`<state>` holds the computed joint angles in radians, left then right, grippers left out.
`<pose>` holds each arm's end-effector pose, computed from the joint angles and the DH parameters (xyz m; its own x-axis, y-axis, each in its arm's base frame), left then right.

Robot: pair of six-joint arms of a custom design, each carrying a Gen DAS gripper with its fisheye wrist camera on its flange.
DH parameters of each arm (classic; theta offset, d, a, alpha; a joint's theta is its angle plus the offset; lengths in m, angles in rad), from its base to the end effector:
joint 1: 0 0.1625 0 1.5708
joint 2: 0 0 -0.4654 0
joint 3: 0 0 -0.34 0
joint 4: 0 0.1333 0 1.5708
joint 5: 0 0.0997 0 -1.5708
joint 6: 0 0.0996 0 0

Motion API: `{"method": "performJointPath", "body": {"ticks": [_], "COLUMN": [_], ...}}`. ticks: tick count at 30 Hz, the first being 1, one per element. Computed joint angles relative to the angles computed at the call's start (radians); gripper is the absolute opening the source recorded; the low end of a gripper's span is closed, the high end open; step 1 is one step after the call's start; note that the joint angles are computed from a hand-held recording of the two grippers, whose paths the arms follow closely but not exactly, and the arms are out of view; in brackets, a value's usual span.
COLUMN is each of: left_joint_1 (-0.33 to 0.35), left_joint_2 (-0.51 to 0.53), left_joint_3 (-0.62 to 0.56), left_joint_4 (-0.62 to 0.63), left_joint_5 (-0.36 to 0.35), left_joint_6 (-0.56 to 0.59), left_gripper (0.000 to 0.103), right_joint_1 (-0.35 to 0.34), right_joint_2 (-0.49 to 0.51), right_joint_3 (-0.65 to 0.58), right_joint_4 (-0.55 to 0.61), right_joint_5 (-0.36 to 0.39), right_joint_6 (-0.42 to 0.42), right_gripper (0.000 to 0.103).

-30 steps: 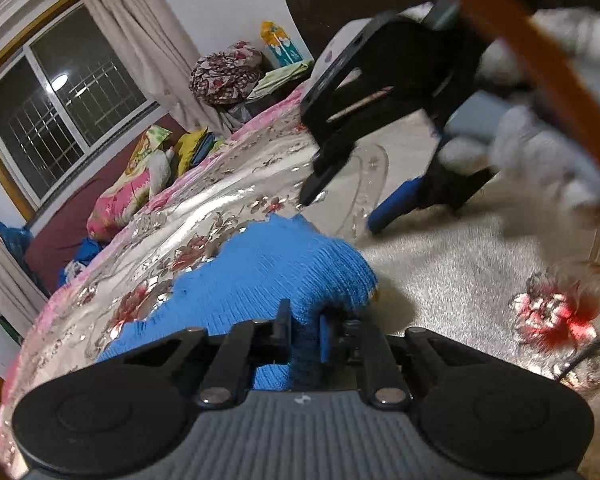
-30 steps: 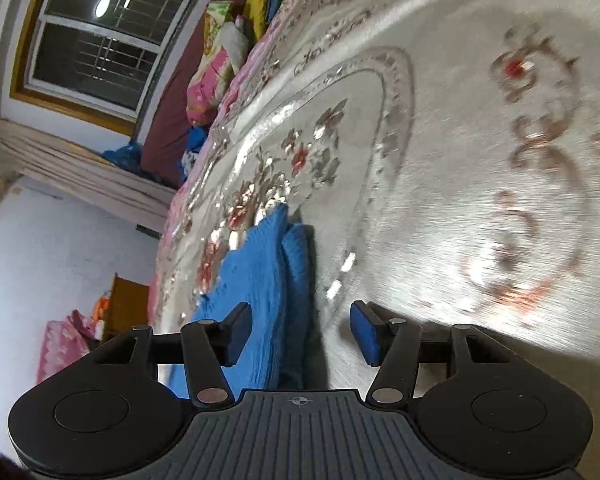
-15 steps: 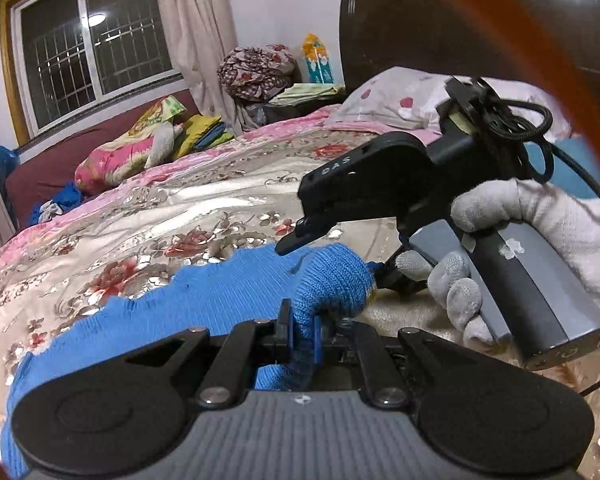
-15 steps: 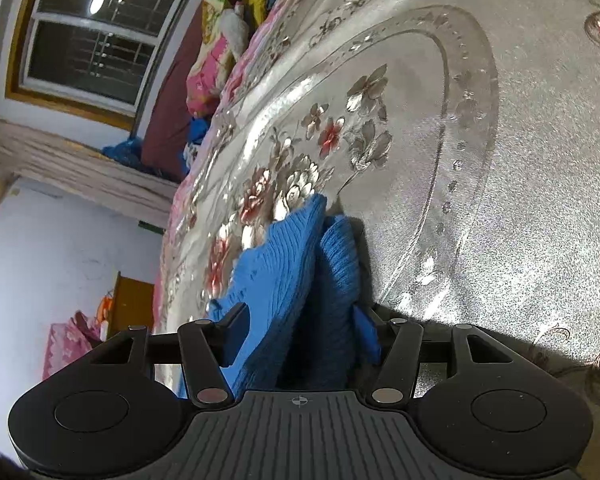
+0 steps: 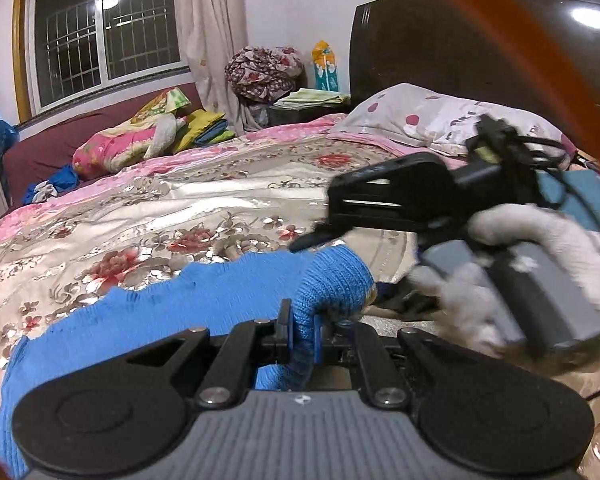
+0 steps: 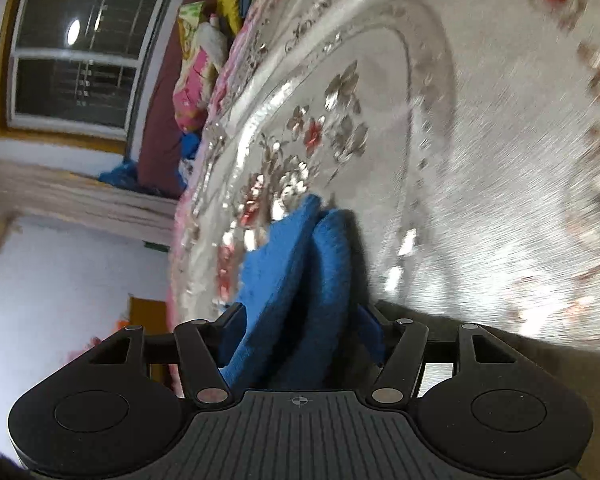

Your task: Fold small clothes

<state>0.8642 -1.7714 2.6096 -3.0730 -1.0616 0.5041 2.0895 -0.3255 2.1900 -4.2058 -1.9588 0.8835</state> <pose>-0.0349 -0.3210 0.3588 -0.5053 0.5856 -0.6338 0.8627 0.3610 -0.3542 0.3202 -0.3680 -0.0108 -0.8679 0.3357 -0.3661 0.4967 0.5732 -0.6517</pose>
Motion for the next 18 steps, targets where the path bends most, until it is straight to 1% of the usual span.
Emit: {"method": "performJointPath", "body": {"ticks": [2,3,4,5,6,7,10,12,15,18], "left_joint_1": [0.000,0.001,0.003,0.007,0.012,0.020,0.049,0.076,0.129,0.192], "left_joint_2": [-0.002,-0.003,-0.006,-0.008,-0.013,-0.020,-0.055,-0.083,-0.124,-0.152], "left_joint_3": [0.001,0.001,-0.001,-0.004,-0.009,-0.016,-0.046,-0.075,-0.126,-0.174], "left_joint_4": [0.008,0.011,0.016,0.017,0.019,0.026,0.060,0.088,0.133,0.162], "left_joint_5": [-0.004,-0.007,-0.012,-0.019,-0.027,-0.038,-0.067,-0.088,-0.118,-0.141], "left_joint_6": [-0.003,-0.005,-0.011,-0.015,-0.019,-0.025,-0.044,-0.052,-0.061,-0.055], "left_gripper": [0.016,0.016,0.016,0.016,0.016,0.016,0.016,0.016,0.016,0.016], "right_joint_1": [-0.010,-0.004,0.006,0.018,0.035,0.051,0.097,0.130,0.173,0.209], "right_joint_2": [0.019,0.021,0.018,0.010,-0.005,-0.021,-0.043,-0.051,-0.042,-0.011], "right_joint_3": [-0.026,-0.042,-0.060,-0.075,-0.093,-0.109,-0.151,-0.196,-0.302,-0.430], "right_joint_4": [-0.009,0.009,0.040,0.084,0.154,0.219,0.300,0.350,0.430,0.534], "right_joint_5": [0.007,-0.015,-0.047,-0.078,-0.125,-0.161,-0.220,-0.246,-0.257,-0.257], "right_joint_6": [0.014,0.014,0.004,-0.011,-0.027,-0.037,-0.081,-0.112,-0.173,-0.236], "right_gripper": [0.062,0.058,0.057,0.043,0.022,0.017,0.015,0.015,0.015,0.014]}}
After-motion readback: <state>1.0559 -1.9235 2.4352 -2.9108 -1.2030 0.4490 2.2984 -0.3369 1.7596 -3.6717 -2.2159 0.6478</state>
